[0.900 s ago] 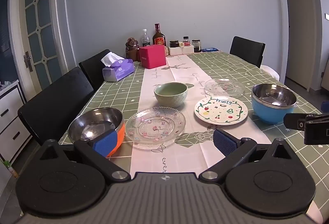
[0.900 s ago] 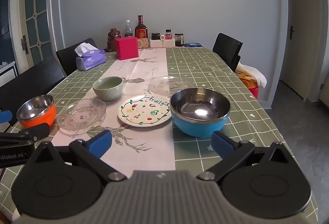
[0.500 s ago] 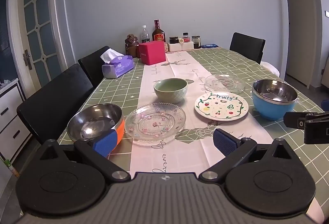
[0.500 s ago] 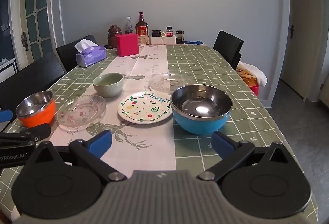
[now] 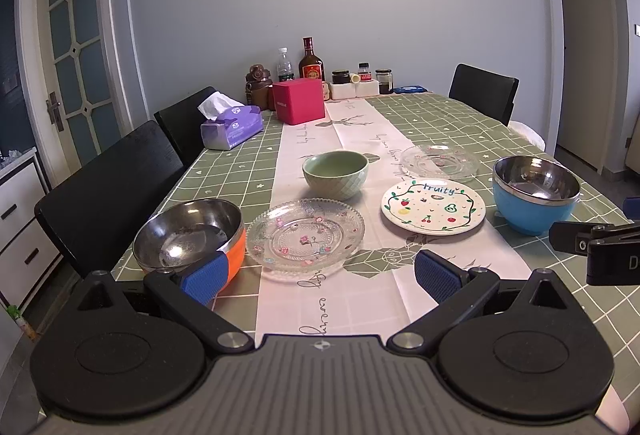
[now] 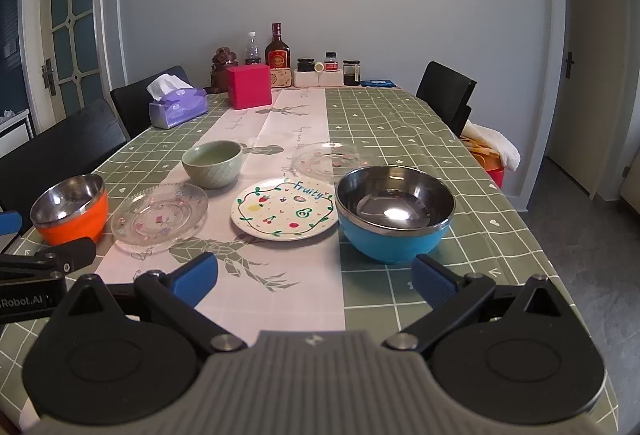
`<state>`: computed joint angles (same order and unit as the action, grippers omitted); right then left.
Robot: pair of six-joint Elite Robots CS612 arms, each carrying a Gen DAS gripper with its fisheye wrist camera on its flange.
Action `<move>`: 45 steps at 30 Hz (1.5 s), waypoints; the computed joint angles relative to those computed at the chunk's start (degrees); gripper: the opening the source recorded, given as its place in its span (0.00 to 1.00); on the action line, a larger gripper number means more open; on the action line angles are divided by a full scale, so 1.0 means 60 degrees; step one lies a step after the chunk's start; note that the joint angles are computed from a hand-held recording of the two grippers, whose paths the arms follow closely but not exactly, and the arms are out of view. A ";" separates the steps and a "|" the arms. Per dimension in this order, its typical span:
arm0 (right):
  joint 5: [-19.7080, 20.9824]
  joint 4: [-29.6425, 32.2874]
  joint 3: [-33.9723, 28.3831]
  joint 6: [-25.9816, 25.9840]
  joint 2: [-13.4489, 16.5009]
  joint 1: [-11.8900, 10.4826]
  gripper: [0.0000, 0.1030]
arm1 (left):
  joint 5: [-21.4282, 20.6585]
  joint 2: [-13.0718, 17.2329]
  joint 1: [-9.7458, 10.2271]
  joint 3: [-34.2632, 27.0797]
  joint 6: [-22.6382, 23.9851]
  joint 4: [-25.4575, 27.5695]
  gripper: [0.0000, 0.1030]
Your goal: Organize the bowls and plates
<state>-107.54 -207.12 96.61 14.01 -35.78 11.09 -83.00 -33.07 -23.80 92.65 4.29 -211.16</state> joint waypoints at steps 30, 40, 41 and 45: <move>0.0017 0.0215 -0.0076 0.0027 0.0003 -0.0011 0.98 | -0.0108 -0.0053 0.0012 -0.0020 -0.0128 0.0352 1.00; -0.0001 0.0238 -0.0089 0.0031 0.0010 -0.0002 0.98 | -0.0088 -0.0050 0.0003 -0.0018 -0.0089 0.0374 1.00; -0.0007 0.0241 -0.0089 0.0040 0.0008 -0.0001 0.98 | -0.0088 -0.0054 0.0003 -0.0019 -0.0092 0.0394 1.00; 0.0016 0.0249 -0.0088 0.0035 0.0011 -0.0008 0.98 | -0.0111 -0.0047 0.0015 -0.0011 -0.0081 0.0351 1.00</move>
<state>-107.44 -205.63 96.09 14.23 -35.71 11.04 -83.67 -33.35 -23.71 92.59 3.81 -209.05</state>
